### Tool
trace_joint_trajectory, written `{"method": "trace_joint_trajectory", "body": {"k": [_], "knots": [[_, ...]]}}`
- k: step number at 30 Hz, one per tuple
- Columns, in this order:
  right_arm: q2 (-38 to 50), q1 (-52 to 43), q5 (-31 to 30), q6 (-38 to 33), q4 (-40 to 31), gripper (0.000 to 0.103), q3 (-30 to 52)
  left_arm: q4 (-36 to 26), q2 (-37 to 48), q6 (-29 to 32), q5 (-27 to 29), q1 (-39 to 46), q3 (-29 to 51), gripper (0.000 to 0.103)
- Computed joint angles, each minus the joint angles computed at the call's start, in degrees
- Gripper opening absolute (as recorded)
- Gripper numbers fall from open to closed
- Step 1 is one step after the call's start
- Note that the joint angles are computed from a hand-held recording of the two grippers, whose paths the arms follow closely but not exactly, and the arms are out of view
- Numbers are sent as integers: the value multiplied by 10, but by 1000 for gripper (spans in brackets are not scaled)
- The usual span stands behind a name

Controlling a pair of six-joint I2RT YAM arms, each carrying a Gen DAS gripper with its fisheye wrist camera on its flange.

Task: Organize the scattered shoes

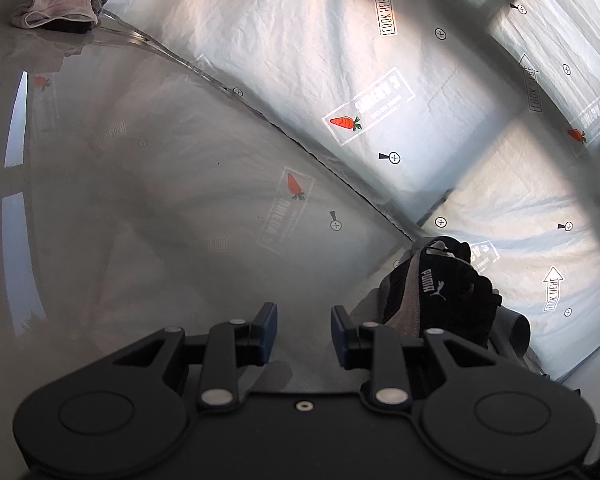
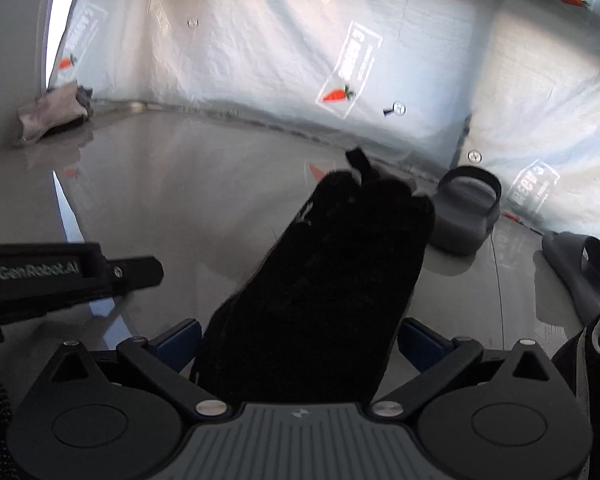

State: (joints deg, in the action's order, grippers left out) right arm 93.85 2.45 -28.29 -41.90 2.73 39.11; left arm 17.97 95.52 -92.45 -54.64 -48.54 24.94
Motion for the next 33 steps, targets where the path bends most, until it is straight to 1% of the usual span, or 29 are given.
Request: {"method": "trace_joint_trajectory", "body": {"k": [1,2,3,4,5,9,13,16,17,18,20,22,23,24,25,26,28,29,30,32,33], "knots": [[15,-4,-10,13,-14,102,15,-2,0,0,0,0,1,30],[45,-15,-30,34,-60,101,54,-2,0,1,0,1,2,30],[57,-26,-47,23,-75,96,67,-1,0,1,1,1,2,30],[52,-33,-52,22,-74,92,63,-1,0,1,1,1,2,30],[47,-39,-55,22,-73,90,57,-1,0,1,1,1,2,30],[34,-83,-81,16,-62,89,33,0,1,1,1,1,3,30],[23,-145,-119,-23,-94,89,23,7,2,4,2,2,1,30],[5,-213,-142,-82,-132,89,14,6,2,17,7,6,5,31],[-2,-234,-147,-100,-141,89,9,1,2,25,10,8,9,33],[-8,-255,-153,-118,-150,89,5,-16,2,46,14,10,22,40],[-21,-271,-154,-131,-145,89,-9,-61,3,94,23,13,56,48],[-29,-281,-155,-138,-138,90,-20,-111,13,191,30,12,108,51],[-30,-282,-156,-139,-133,90,-24,-118,22,236,17,4,126,55],[-30,-282,-155,-139,-134,90,-24,-113,30,272,-2,-7,136,57],[-28,-282,-156,-142,-137,90,-21,-87,40,309,-27,-21,140,58],[-29,-284,-157,-145,-140,90,-22,-62,47,331,-39,-29,140,58],[-23,-296,-171,-165,-149,90,-18,6,54,354,-14,-29,132,58],[-20,-301,-177,-175,-154,90,-16,22,60,358,-2,-26,133,58],[-18,-308,-185,-191,-166,90,-12,34,67,360,9,-22,136,58],[-19,-317,-193,-213,-189,91,-6,19,74,358,14,-17,149,58],[-20,-329,-202,-232,-209,91,-2,23,73,360,22,-13,149,58]]}}
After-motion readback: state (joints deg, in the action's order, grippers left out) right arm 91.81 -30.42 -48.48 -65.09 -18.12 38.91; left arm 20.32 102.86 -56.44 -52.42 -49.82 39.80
